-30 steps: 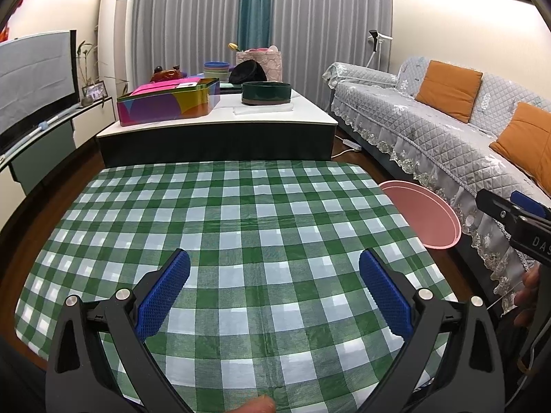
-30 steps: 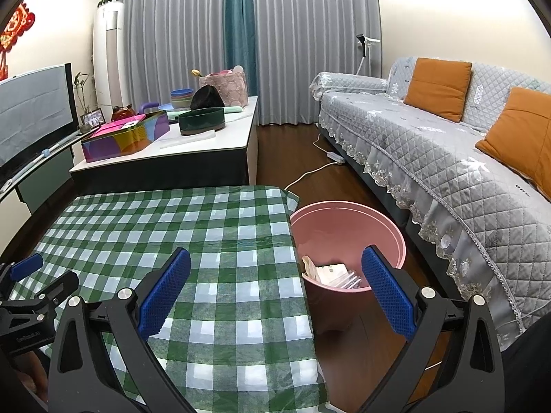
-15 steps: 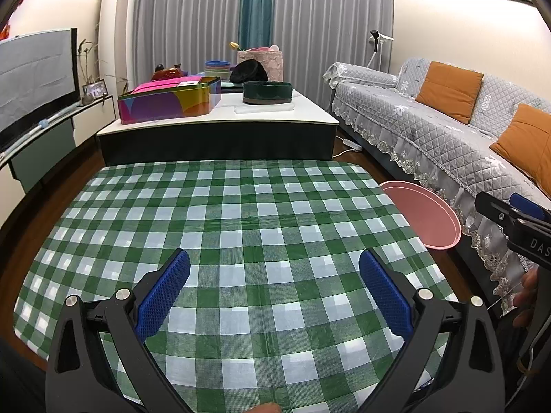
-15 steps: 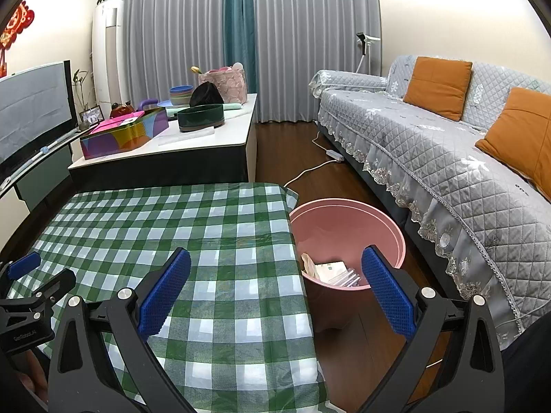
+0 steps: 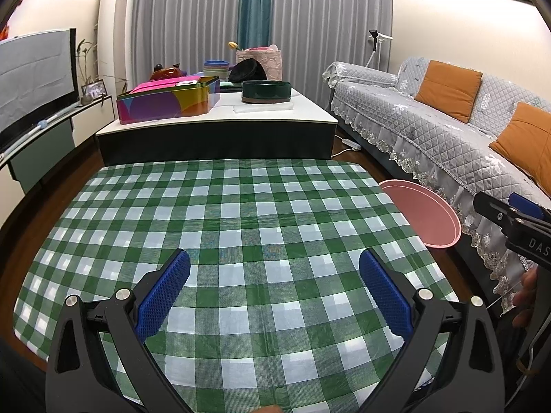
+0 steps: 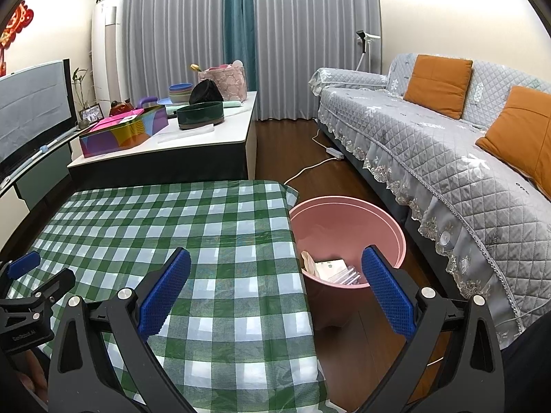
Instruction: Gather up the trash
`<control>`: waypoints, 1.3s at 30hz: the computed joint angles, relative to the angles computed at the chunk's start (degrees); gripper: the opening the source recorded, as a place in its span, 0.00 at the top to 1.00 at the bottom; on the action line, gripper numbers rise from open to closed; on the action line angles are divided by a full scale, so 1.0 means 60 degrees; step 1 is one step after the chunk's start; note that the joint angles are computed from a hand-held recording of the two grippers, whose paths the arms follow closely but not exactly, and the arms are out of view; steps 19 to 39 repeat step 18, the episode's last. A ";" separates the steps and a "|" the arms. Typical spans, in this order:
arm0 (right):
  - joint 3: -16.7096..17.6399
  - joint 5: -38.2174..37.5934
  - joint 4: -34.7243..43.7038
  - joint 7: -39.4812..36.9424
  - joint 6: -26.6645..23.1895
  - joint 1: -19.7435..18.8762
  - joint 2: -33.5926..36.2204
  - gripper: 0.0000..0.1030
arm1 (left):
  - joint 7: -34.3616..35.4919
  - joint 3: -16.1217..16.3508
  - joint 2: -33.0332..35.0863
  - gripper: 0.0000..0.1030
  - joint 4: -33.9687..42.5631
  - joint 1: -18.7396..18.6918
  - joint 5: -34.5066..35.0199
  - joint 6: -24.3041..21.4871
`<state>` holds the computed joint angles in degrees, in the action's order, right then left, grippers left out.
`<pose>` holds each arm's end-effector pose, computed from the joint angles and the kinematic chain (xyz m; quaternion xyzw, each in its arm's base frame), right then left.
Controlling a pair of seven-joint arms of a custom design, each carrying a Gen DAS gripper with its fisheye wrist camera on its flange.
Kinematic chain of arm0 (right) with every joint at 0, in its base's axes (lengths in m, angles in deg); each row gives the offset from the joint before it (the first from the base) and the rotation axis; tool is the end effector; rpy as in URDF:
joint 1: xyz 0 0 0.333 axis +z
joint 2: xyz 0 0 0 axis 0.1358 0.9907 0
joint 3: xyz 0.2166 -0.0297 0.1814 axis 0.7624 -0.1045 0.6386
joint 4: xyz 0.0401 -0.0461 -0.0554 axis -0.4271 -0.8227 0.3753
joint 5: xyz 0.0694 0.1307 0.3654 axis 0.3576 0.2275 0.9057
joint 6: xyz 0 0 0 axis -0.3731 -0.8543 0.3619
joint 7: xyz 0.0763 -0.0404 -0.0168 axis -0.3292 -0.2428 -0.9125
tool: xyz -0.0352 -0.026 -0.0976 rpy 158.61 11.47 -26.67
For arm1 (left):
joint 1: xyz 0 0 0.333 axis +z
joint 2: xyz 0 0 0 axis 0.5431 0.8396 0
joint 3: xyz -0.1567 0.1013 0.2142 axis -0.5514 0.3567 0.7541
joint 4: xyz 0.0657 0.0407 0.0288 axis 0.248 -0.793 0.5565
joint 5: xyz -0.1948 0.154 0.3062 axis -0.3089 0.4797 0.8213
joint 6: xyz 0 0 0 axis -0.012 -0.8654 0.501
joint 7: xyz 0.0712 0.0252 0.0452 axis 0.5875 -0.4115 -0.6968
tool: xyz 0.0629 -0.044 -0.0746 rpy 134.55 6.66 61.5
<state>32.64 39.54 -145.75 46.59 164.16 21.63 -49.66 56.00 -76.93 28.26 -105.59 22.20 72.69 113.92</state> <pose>0.5908 0.1409 0.5396 -0.7369 0.4709 -0.2344 0.4246 0.4704 -0.2593 0.5207 -0.7530 0.4619 -0.2640 0.3873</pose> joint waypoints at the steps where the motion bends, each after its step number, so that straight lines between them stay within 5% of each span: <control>1: -0.0003 0.0004 0.0006 -0.0002 0.0000 -0.0004 0.0010 0.05 | -0.0002 -0.0002 -0.0001 0.08 -0.0003 0.0000 0.0010 -0.0003; 39: -0.0002 0.0032 0.0008 -0.0038 -0.0013 -0.0010 0.0002 0.05 | 0.0075 0.0024 0.0076 0.08 0.0090 -0.0050 -0.0088 -0.0109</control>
